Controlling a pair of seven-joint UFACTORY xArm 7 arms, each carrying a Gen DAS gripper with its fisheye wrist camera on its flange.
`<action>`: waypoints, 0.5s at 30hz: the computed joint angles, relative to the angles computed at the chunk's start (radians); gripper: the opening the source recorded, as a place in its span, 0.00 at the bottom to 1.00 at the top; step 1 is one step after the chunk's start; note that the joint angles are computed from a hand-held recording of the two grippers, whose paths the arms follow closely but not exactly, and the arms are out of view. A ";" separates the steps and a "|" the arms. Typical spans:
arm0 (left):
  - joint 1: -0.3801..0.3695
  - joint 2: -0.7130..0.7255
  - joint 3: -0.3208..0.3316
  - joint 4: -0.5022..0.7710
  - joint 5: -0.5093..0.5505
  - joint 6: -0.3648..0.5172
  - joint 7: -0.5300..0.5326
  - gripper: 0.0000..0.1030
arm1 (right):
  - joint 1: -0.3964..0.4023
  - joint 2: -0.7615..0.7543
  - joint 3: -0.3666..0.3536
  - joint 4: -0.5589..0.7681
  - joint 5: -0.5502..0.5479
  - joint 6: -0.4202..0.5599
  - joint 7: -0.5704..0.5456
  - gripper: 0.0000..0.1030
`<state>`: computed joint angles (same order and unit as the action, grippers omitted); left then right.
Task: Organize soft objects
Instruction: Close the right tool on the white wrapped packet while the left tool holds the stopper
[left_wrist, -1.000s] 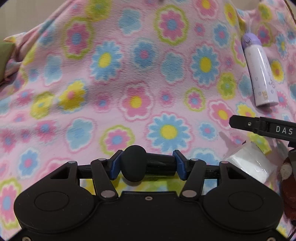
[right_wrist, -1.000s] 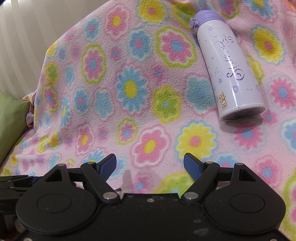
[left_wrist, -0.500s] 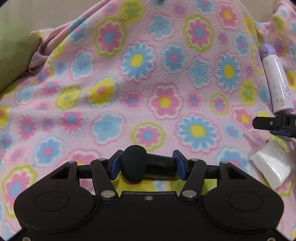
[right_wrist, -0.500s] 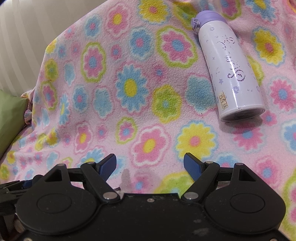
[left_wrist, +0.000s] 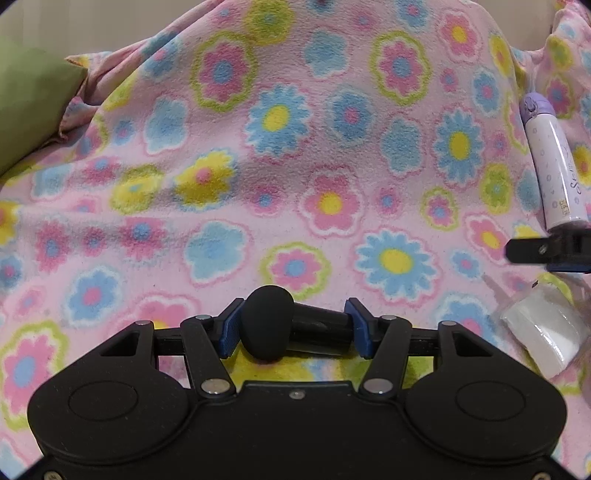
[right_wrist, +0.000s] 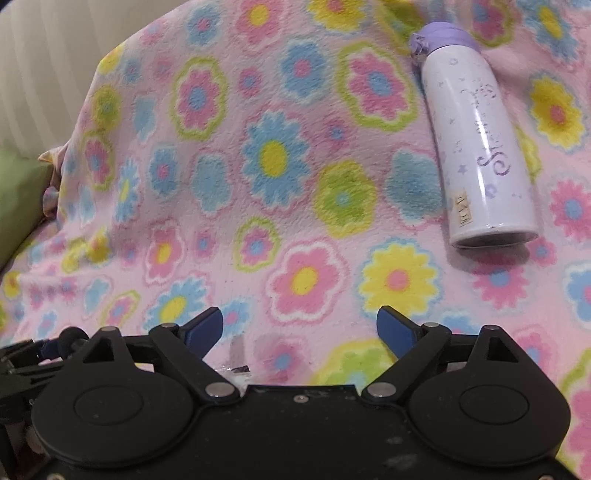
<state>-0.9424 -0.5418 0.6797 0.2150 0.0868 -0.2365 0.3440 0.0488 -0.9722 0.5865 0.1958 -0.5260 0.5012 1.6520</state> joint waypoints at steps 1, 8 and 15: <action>0.002 0.003 -0.003 0.000 0.000 -0.002 -0.001 0.54 | 0.019 -0.020 -0.013 -0.002 0.013 0.016 0.000 0.88; 0.006 0.003 -0.007 0.000 0.003 -0.002 -0.007 0.54 | 0.176 -0.050 -0.085 0.056 0.108 0.179 -0.140 0.90; 0.011 0.006 -0.012 -0.002 0.011 -0.005 -0.013 0.54 | 0.220 0.105 0.005 0.173 0.083 0.280 -0.223 0.91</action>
<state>-0.9312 -0.5356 0.6679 0.2130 0.0974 -0.2417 0.3311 0.2685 -0.8672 0.5914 0.3688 -0.4435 0.7811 1.4286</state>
